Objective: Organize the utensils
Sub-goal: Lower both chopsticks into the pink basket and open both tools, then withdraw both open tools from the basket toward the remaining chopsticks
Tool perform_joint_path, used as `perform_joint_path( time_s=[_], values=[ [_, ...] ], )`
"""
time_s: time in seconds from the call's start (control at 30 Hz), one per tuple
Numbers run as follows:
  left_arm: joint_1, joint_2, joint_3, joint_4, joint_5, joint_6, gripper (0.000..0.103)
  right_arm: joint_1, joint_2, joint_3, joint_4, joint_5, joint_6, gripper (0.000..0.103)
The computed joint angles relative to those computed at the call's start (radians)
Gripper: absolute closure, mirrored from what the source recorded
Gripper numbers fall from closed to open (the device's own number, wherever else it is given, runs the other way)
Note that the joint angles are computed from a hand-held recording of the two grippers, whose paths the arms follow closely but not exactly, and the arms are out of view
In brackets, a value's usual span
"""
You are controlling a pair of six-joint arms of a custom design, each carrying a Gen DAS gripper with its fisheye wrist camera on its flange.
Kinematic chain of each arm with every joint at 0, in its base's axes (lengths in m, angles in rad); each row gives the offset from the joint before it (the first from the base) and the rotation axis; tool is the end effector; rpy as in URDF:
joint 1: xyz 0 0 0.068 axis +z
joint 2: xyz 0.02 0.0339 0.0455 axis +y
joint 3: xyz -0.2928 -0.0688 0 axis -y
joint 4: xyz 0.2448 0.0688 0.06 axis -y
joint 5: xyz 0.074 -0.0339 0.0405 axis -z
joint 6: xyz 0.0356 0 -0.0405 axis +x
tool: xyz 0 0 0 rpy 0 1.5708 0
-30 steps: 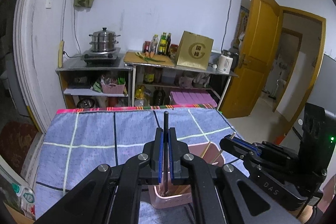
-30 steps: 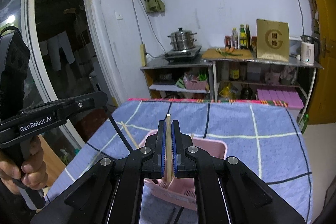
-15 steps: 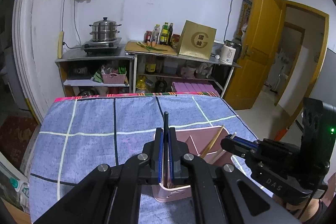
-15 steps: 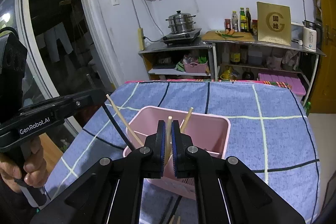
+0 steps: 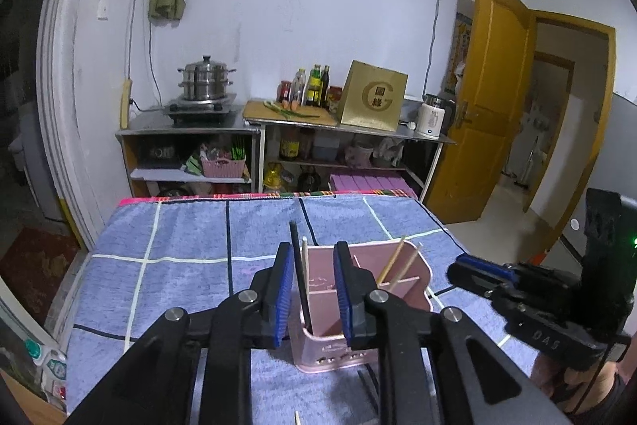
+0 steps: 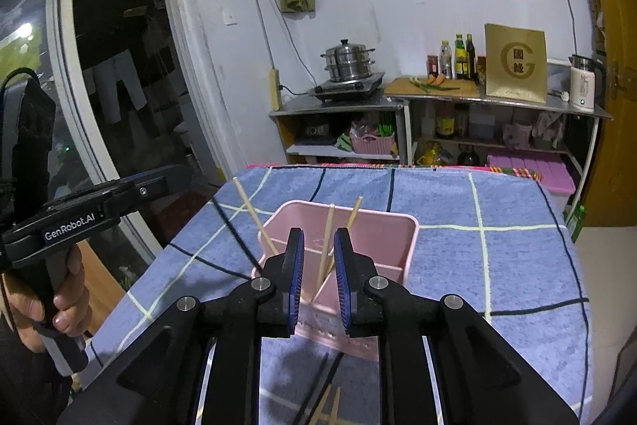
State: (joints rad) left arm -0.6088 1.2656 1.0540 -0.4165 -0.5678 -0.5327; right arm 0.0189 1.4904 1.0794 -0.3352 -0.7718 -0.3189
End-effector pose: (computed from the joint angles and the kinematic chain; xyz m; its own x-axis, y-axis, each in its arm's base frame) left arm 0.2309 -0.1376 0.3389 -0.4788 -0.1881 -0.8575 -0.1370 0.9808 -0.1387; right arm 0.3174 0.0308 0.2950 -0.4797 -0.2338 -0.8457 -0.7119 0.6672 0.2194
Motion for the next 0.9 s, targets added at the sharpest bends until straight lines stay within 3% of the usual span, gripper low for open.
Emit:
perform_joint_path(
  time_s=[0.23,0.47,0.67,0.9],
  values=[
    [-0.203,-0.08,-0.089,-0.019,-0.19,-0.089,0.083,-0.128,-0.111,-0.1,-0.037,-0.099,-0.096,0.084],
    [-0.426,-0.094,-0.149,-0.118,-0.346,-0.276,0.083,-0.256,-0.178,-0.171,-0.142,-0.174,-0.227,0.084],
    [-0.586,-0.074,-0.182,-0.215,-0.42,-0.482,0.083,-0.363,-0.199,-0.225,-0.238,-0.197,-0.375,0.084],
    [-0.712,0.0,-0.204,-0.323,-0.442,-0.716,0.083,-0.483,-0.192,-0.258,-0.348,-0.231,-0.536,0.084]
  ],
)
